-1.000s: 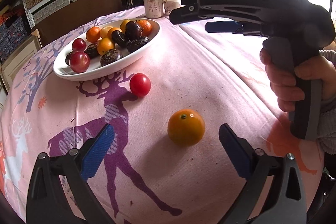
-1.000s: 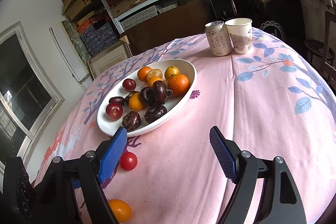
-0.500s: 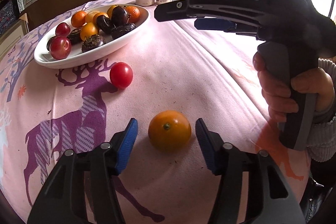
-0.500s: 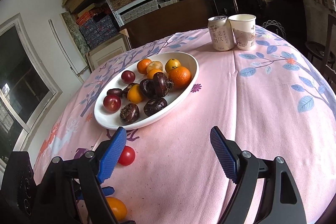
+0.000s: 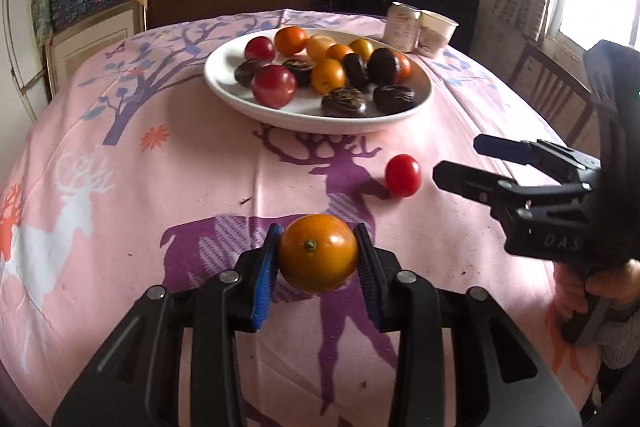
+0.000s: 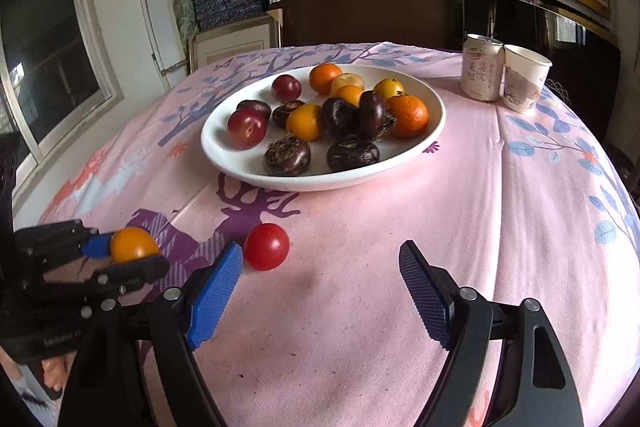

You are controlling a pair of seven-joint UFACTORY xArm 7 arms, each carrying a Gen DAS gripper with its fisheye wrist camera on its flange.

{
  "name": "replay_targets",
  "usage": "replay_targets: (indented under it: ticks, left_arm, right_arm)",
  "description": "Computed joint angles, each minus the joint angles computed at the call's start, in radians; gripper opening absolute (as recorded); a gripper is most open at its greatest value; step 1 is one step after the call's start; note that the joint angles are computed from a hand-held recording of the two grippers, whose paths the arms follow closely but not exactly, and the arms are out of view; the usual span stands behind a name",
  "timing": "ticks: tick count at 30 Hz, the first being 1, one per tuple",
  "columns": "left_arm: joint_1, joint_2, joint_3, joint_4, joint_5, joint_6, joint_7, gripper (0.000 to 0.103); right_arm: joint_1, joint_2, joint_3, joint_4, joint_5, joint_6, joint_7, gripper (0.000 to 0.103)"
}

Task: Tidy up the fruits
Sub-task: 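Grasp a small orange with the left tool while the right tool grasps a red cherry tomato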

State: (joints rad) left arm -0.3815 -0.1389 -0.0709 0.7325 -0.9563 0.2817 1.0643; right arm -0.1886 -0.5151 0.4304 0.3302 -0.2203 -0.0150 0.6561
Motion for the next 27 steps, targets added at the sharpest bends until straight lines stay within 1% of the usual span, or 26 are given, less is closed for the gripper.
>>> replay_targets:
  ticks: [1,4,7,10,13,14,15,19,20,23,25,27]
  left_arm:
    - [0.006,0.007,0.005,0.009,0.005,0.013,-0.01,0.036]
    - [0.016,0.007,-0.006,0.0,0.037,0.0,-0.041,0.036]
    - [0.015,0.01,-0.01,-0.007,0.066,-0.006,-0.057,0.036]
    - [0.01,0.016,-0.013,-0.01,0.089,-0.012,-0.073,0.036]
    - [0.012,0.027,-0.02,-0.009,0.129,-0.017,-0.103,0.036]
    - [0.01,0.028,-0.021,-0.01,0.131,-0.023,-0.102,0.036]
    - [0.01,0.03,-0.021,-0.01,0.136,-0.025,-0.107,0.036]
    - [0.008,0.035,-0.018,-0.005,0.129,-0.022,-0.101,0.036]
    - [0.006,0.034,-0.016,-0.005,0.115,-0.019,-0.09,0.036]
    - [-0.006,0.015,-0.005,-0.004,0.023,-0.01,-0.013,0.036]
    - [-0.017,-0.001,-0.006,-0.005,-0.018,-0.035,0.018,0.036]
    - [-0.026,-0.014,0.002,0.015,-0.053,-0.029,0.044,0.036]
  right_arm:
    - [-0.002,0.009,0.01,0.01,-0.005,0.004,-0.002,0.074]
    - [-0.027,0.033,0.05,0.04,-0.025,0.022,0.009,0.064]
    - [-0.009,0.085,0.032,0.077,-0.045,0.045,0.003,0.055]
    - [0.037,0.132,-0.021,0.102,-0.047,0.062,0.004,0.05]
    - [0.128,0.177,-0.116,0.122,-0.022,0.072,-0.025,0.044]
    - [0.126,0.176,-0.115,0.121,-0.028,0.068,-0.017,0.035]
    - [0.156,0.181,-0.142,0.118,-0.02,0.056,-0.033,0.03]
    - [0.185,0.173,-0.17,0.1,0.0,0.031,-0.047,0.029]
    - [0.199,0.165,-0.187,0.09,0.014,0.024,-0.053,0.029]
    - [0.243,0.121,-0.236,0.044,0.063,0.006,-0.078,0.029]
    - [0.246,0.069,-0.25,0.002,0.095,-0.013,-0.08,0.029]
    - [0.22,0.016,-0.234,-0.034,0.12,-0.033,-0.069,0.029]
